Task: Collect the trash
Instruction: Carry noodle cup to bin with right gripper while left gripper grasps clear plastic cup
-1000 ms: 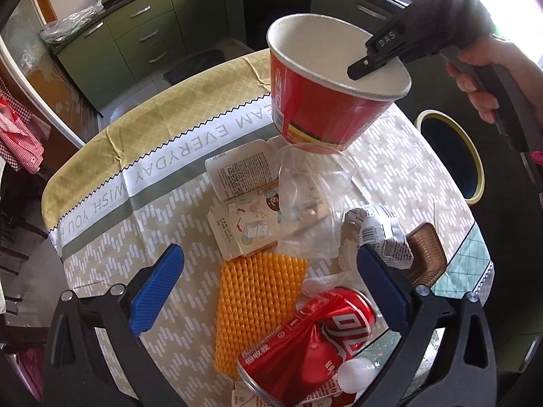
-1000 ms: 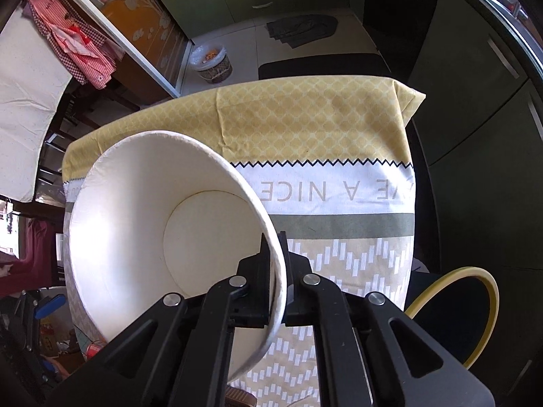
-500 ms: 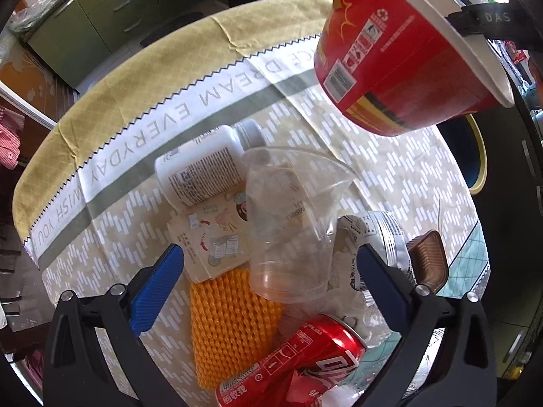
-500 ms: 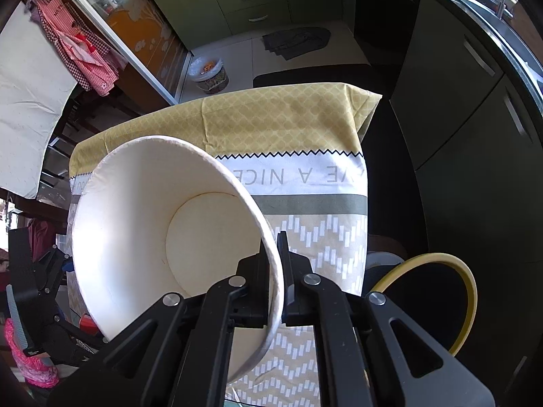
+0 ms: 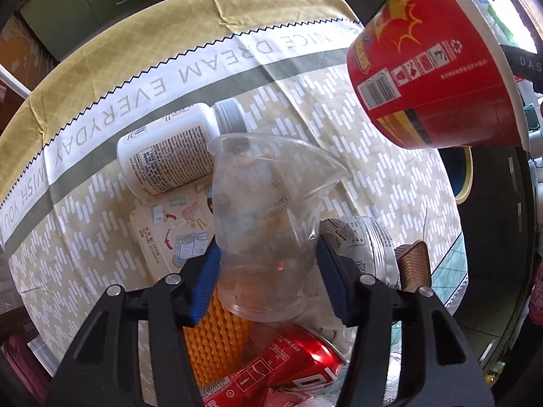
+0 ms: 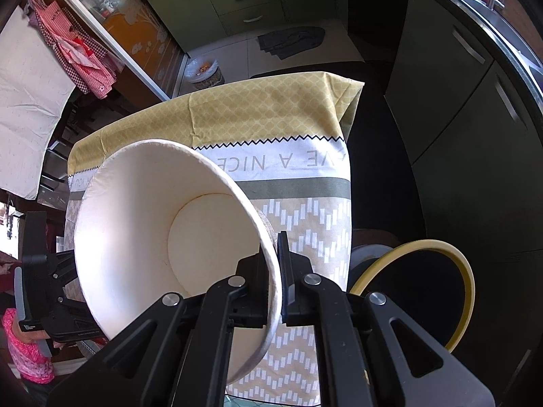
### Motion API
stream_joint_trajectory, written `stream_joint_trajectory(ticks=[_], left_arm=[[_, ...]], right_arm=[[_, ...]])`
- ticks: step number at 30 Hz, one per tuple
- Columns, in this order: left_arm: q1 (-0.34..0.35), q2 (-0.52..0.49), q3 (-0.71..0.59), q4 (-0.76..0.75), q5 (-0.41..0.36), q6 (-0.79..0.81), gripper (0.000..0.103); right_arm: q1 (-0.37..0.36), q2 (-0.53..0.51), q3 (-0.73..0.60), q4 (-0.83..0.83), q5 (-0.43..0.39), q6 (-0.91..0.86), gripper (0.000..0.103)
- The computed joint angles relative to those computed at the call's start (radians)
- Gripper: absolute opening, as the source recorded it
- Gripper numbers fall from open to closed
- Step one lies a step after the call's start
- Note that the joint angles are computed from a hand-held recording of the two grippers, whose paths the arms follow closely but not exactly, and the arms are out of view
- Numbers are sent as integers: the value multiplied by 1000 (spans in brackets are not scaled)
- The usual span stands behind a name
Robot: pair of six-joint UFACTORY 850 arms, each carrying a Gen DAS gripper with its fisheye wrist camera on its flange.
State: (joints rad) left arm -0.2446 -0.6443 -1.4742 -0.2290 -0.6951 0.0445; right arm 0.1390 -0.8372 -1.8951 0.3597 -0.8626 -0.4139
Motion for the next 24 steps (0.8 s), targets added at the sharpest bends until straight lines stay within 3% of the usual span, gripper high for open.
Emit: stream_joint_trajectory(ticks=[8, 15, 24], left_arm=[[-8, 60, 7, 39, 35, -36, 51], [-31, 128, 74, 58, 104, -41, 50], [-70, 175, 97, 78, 133, -50, 50]], right_arm=[[-53, 58, 83, 37, 32, -45, 6], [-152, 106, 177, 17, 66, -33, 6], [-260, 18, 192, -104, 101, 99, 6]])
